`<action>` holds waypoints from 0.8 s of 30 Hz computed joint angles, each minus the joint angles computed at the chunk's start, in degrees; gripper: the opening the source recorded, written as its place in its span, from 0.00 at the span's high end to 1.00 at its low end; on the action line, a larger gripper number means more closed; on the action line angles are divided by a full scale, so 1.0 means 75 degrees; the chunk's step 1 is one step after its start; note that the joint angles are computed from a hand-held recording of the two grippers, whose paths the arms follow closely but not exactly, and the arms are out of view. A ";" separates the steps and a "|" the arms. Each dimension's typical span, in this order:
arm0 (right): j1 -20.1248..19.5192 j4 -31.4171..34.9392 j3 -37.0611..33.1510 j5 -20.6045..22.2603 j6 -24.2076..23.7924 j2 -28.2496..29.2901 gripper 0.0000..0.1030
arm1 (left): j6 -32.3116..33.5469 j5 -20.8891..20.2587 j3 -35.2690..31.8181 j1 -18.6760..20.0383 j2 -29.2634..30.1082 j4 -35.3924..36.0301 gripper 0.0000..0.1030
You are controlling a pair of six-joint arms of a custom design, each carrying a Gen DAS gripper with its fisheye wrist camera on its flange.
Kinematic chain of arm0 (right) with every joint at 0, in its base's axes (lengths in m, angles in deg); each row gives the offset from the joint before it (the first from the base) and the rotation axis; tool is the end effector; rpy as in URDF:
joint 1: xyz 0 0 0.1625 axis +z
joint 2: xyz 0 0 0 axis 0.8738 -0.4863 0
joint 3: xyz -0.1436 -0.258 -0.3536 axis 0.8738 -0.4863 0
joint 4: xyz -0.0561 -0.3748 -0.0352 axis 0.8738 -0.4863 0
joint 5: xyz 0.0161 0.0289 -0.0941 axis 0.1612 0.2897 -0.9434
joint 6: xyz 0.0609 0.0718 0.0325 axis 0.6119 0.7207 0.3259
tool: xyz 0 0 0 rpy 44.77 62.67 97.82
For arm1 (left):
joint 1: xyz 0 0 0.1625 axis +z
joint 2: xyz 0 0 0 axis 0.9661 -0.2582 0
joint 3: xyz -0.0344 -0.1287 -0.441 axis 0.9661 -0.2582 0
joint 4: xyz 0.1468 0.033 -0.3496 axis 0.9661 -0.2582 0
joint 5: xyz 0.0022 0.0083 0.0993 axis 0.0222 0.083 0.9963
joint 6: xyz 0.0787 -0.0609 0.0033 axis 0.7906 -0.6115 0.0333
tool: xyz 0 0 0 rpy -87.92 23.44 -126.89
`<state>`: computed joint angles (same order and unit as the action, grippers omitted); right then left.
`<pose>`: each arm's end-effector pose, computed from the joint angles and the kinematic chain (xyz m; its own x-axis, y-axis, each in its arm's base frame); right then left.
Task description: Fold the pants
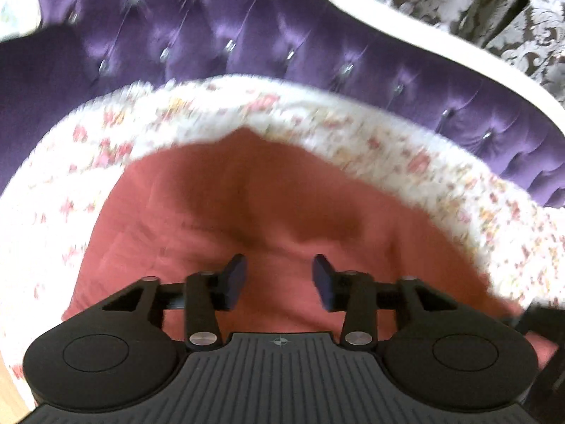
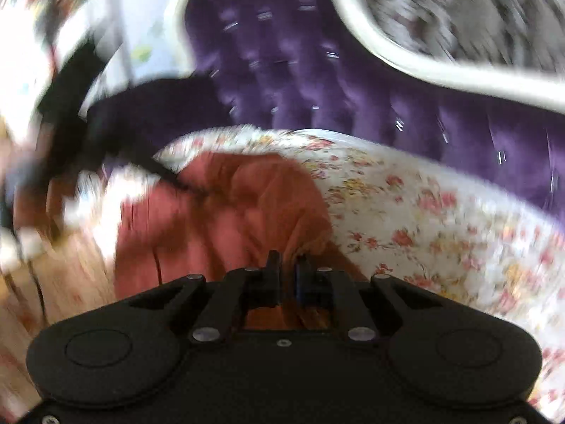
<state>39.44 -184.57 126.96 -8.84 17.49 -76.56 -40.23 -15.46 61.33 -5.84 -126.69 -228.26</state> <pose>0.2676 -0.7073 0.0232 -0.4100 -0.8491 0.3330 -0.9059 0.3368 -0.2567 -0.0438 -0.7105 0.3171 -0.7624 -0.3016 -0.5725 0.1539 0.7749 -0.6131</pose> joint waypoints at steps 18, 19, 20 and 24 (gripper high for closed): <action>0.0106 -0.1443 0.0772 -0.0734 -0.1177 0.0530 0.78 | -0.1434 0.0482 -0.3233 -0.0011 0.1815 0.4207 0.49; 0.0099 -0.1456 0.0775 -0.0725 -0.1170 0.0538 0.78 | -0.1592 0.0532 -0.3352 -0.0006 0.1897 0.4426 0.49; 0.0092 -0.1486 0.0781 -0.0713 -0.1176 0.0546 0.78 | -0.1728 0.0586 -0.3487 -0.0004 0.1964 0.4669 0.49; 0.0071 -0.1559 0.0806 -0.0654 -0.1132 0.0558 0.78 | -0.2426 0.0874 -0.3878 0.0006 0.2200 0.5548 0.66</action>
<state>39.98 -196.26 133.01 -13.74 9.01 -72.37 -58.42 -8.91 32.25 -5.80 -110.19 -186.65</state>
